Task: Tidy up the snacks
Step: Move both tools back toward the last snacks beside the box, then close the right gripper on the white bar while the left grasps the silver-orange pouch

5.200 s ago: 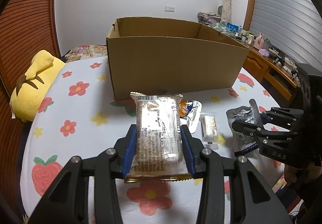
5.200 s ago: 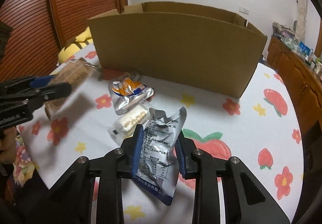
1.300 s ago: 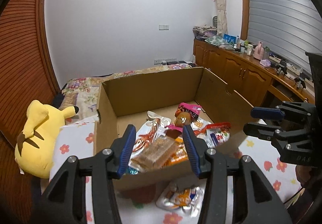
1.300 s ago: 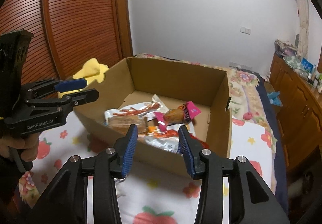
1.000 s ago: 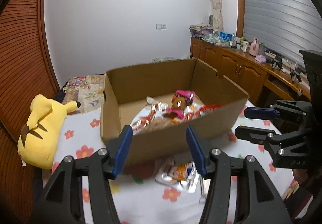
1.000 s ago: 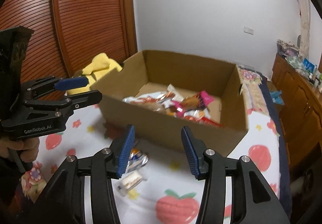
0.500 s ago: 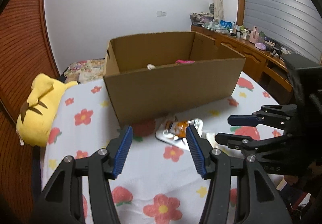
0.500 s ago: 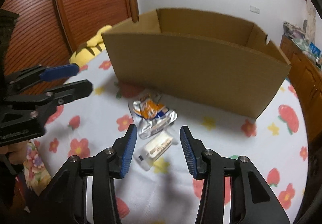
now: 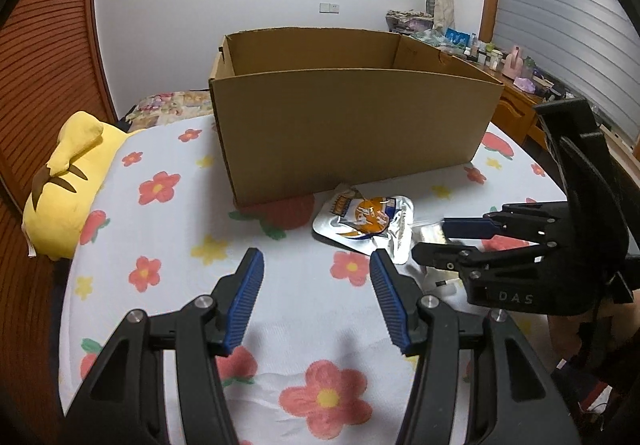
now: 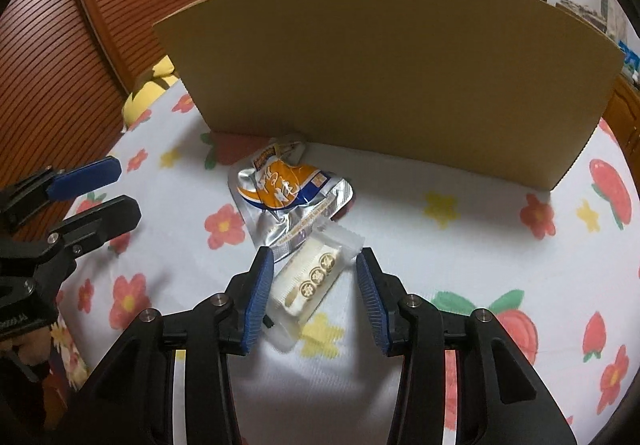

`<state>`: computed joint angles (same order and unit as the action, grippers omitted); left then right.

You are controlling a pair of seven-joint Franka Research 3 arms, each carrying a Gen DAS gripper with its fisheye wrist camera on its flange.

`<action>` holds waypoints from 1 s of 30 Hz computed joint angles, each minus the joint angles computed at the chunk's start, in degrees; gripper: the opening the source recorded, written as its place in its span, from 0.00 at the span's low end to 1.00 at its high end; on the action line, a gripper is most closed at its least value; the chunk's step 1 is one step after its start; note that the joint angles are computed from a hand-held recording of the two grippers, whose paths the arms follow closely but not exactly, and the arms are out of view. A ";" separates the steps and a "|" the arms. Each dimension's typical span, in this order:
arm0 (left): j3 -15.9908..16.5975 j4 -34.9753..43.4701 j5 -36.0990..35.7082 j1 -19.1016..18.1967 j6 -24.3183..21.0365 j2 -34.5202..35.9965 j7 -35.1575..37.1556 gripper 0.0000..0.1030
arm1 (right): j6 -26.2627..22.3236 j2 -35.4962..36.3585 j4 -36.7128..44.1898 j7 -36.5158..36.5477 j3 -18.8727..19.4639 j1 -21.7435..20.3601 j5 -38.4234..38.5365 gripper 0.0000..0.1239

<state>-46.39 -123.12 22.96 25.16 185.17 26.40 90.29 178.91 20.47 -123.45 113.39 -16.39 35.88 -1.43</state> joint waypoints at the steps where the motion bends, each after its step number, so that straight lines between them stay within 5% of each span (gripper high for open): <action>1: 0.28 0.10 -0.05 -0.35 -0.02 0.07 -0.11 0.54 | -0.21 0.05 0.12 0.12 -0.23 0.22 -0.04 0.36; 4: 0.01 0.30 -0.18 -0.42 -0.23 0.53 -0.10 0.54 | -0.98 0.35 0.45 1.39 -2.31 2.19 -1.42 0.33; 6: 0.59 0.38 -0.26 -1.23 -0.11 0.51 -0.20 0.54 | -1.43 0.83 0.79 2.75 -4.13 3.79 -2.83 0.23; 10: 1.59 0.97 -0.22 -2.96 -0.12 1.09 -0.48 0.54 | -0.90 -0.54 -0.58 -1.16 0.32 -0.46 -1.06 0.18; 14: 3.60 2.85 -0.85 -6.31 -1.16 1.98 -0.10 0.54 | 2.50 -2.07 -4.43 4.00 -9.26 7.68 -6.04 0.18; 20: 7.36 8.72 -3.48 -12.88 -3.57 4.89 1.41 0.55 | 7.04 -3.53 -9.58 2.01 -17.56 15.09 -3.59 0.18; 30: 8.54 18.50 -9.11 -17.23 -10.36 10.06 9.81 0.66 | 10.40 -4.97 -12.93 -3.97 -13.38 10.18 3.00 0.18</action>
